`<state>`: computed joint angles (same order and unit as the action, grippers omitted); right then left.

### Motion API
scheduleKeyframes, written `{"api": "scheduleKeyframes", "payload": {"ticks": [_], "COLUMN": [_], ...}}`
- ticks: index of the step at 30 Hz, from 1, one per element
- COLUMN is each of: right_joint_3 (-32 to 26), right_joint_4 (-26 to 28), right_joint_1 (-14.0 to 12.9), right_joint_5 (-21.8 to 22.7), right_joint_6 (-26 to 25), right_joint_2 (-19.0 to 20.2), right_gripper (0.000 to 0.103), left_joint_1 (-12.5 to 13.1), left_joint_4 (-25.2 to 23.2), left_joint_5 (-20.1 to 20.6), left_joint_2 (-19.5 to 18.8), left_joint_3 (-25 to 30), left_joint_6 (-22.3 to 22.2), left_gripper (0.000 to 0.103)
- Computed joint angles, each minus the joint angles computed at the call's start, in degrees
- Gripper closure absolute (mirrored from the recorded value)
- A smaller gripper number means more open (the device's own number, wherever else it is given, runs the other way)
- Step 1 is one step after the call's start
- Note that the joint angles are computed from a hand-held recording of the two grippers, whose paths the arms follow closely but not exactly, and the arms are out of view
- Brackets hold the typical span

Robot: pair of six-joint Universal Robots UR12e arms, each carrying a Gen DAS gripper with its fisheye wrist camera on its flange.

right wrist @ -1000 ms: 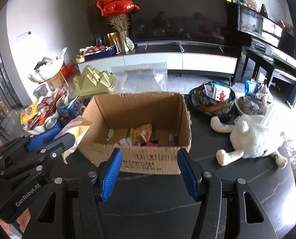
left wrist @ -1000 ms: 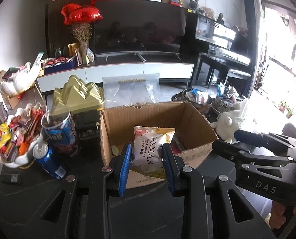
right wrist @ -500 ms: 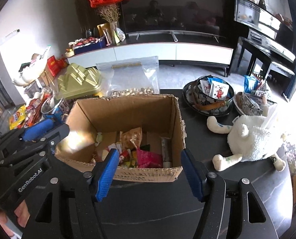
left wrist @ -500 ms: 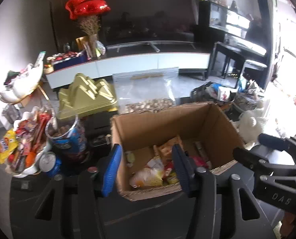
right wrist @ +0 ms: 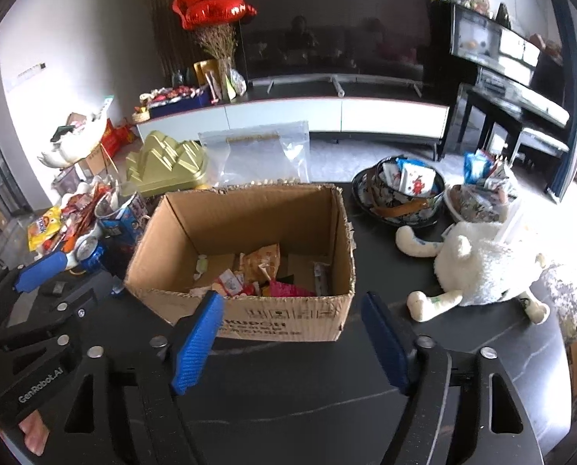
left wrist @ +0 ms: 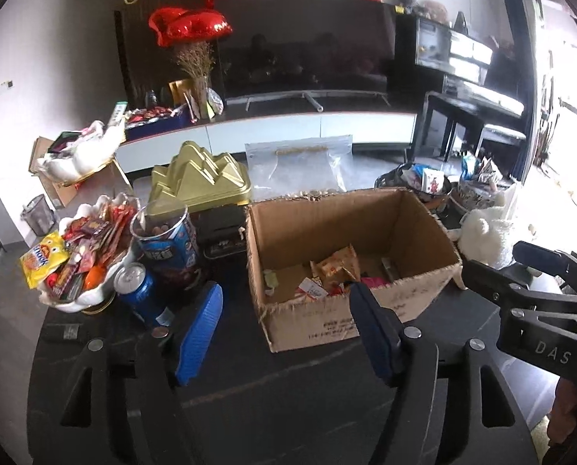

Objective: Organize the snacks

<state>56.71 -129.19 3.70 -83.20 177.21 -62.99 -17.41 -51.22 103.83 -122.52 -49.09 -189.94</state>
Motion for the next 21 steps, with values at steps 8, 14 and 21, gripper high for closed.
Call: {"api": "scheduleKeyframes", "payload": {"ticks": [8,14,21], "right_joint_3": [10.1,16.8,22.0], "right_joint_4": [-8.9,-14.1,-18.8], "right_joint_1": [-0.1,-0.4,-0.5], "right_joint_5": [-0.2,0.2,0.0], "right_joint_6": [0.1,0.0,-0.1], "right_joint_2": [-6.2,-10.3,-13.7], "right_gripper": [0.022,0.022,0.017], "left_joint_1": [-1.5,-3.0,-4.2], "left_joint_4": [8.3,13.8,19.6], "left_joint_5": [2.4,6.1,8.9], "left_joint_2": [5.6,8.8,11.7], "left_joint_3": [-9.2,-15.0,-20.3], "left_joint_6": [1.7,2.3,2.6], "left_gripper": [0.023,0.006,0.000]}}
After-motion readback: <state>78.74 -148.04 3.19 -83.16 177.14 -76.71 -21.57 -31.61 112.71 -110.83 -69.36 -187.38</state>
